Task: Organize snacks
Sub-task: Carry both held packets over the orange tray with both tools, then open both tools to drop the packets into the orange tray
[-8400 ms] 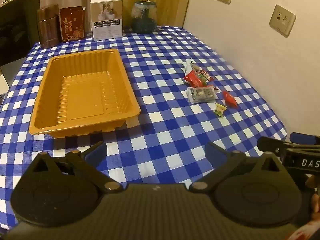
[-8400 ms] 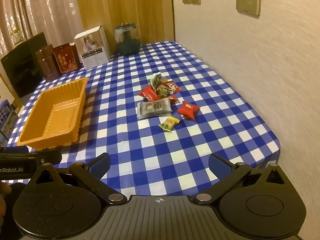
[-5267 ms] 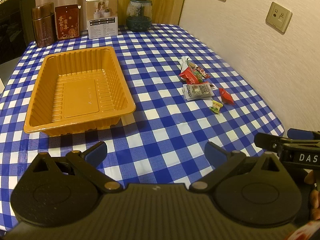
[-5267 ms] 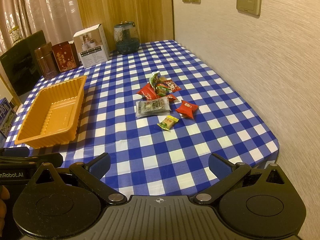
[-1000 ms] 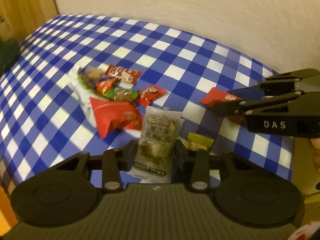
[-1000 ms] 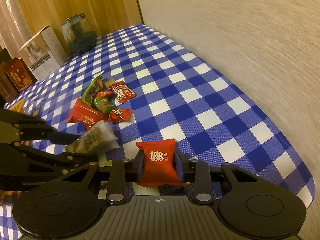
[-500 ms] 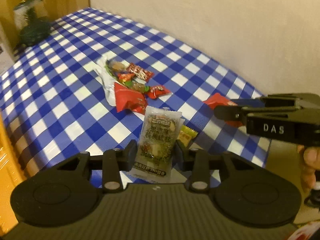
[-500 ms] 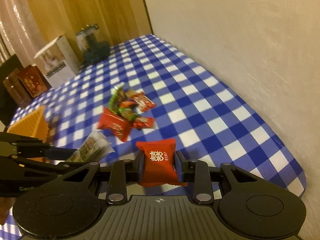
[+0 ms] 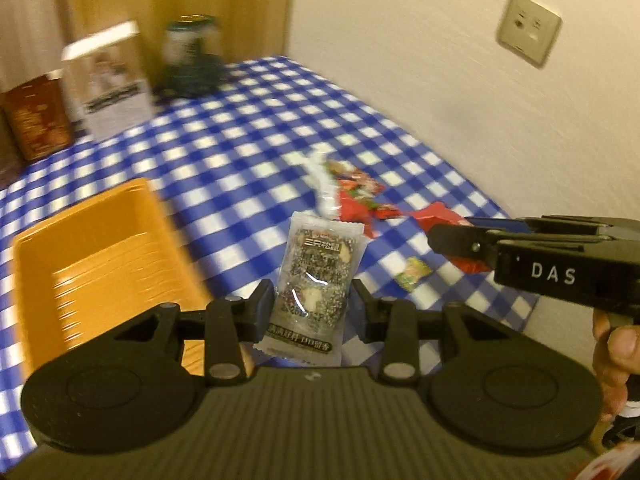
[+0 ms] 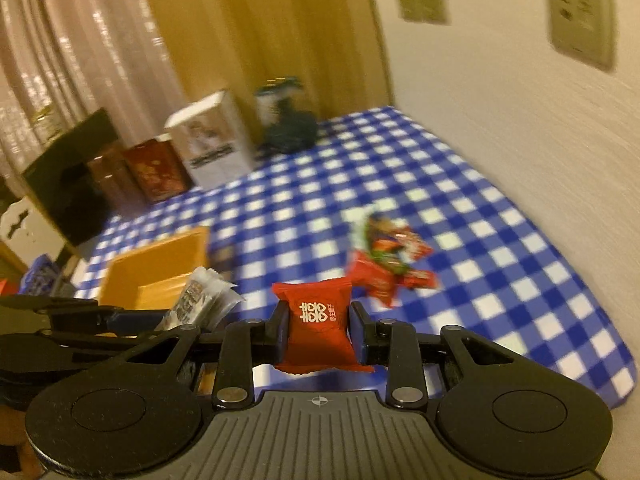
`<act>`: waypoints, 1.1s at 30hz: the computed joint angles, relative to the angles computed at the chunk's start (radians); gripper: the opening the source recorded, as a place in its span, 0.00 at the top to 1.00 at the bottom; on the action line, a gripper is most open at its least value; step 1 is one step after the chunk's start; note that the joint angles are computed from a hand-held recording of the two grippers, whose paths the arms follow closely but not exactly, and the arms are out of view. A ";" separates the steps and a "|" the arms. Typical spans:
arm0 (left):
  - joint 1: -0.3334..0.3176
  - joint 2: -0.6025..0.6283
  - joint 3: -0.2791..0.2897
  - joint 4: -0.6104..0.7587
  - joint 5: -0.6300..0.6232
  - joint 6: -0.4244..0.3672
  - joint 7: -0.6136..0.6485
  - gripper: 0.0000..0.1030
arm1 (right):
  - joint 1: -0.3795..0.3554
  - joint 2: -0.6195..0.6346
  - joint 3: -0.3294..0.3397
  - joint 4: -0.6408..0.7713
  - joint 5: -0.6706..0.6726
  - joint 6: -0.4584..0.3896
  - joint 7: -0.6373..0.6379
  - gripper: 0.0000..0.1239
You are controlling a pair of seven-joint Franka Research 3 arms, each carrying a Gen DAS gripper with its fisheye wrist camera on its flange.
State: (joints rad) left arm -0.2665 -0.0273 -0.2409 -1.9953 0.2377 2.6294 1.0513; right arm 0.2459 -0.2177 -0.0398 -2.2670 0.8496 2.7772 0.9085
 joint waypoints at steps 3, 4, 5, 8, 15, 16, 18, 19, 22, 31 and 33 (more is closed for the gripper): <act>0.019 -0.090 0.014 -0.083 0.024 -0.016 -0.037 0.64 | 0.027 -0.016 0.023 -0.007 0.005 -0.005 0.005 0.75; 0.027 -0.117 0.018 -0.109 0.030 -0.021 -0.045 0.64 | 0.040 -0.016 0.031 -0.006 0.007 -0.006 0.007 0.75; 0.035 -0.143 0.021 -0.133 0.038 -0.031 -0.057 0.64 | 0.052 -0.019 0.036 -0.008 0.013 -0.005 0.006 0.74; 0.055 -0.214 0.035 -0.206 0.038 -0.037 -0.074 0.64 | 0.087 -0.016 0.056 -0.008 0.016 -0.004 0.010 0.75; 0.100 -0.326 0.064 -0.332 0.031 -0.035 -0.094 0.64 | 0.142 0.044 0.097 0.029 -0.001 0.003 0.028 0.75; 0.104 -0.332 0.068 -0.342 0.028 -0.032 -0.092 0.64 | 0.147 0.055 0.101 0.037 -0.002 0.003 0.029 0.75; 0.110 -0.343 0.077 -0.360 0.020 -0.024 -0.087 0.64 | 0.153 0.076 0.108 0.052 -0.008 0.003 0.033 0.74; 0.114 -0.345 0.078 -0.365 0.017 -0.021 -0.087 0.64 | 0.156 0.088 0.113 0.061 -0.011 0.005 0.035 0.74; 0.123 -0.344 0.085 -0.378 0.009 -0.010 -0.085 0.64 | 0.158 0.110 0.122 0.078 -0.020 0.003 0.043 0.74; 0.146 -0.307 0.094 -0.380 -0.002 0.011 -0.070 0.64 | 0.148 0.174 0.137 0.126 -0.016 -0.004 0.040 0.74; 0.150 -0.296 0.095 -0.377 -0.005 0.016 -0.067 0.64 | 0.144 0.187 0.141 0.134 -0.015 -0.005 0.043 0.74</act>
State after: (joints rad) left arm -0.1169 -0.3232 -0.1457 -2.3718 0.2332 2.6453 0.9838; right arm 0.3901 -0.0307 0.1009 -2.1330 0.8342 2.7722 0.9515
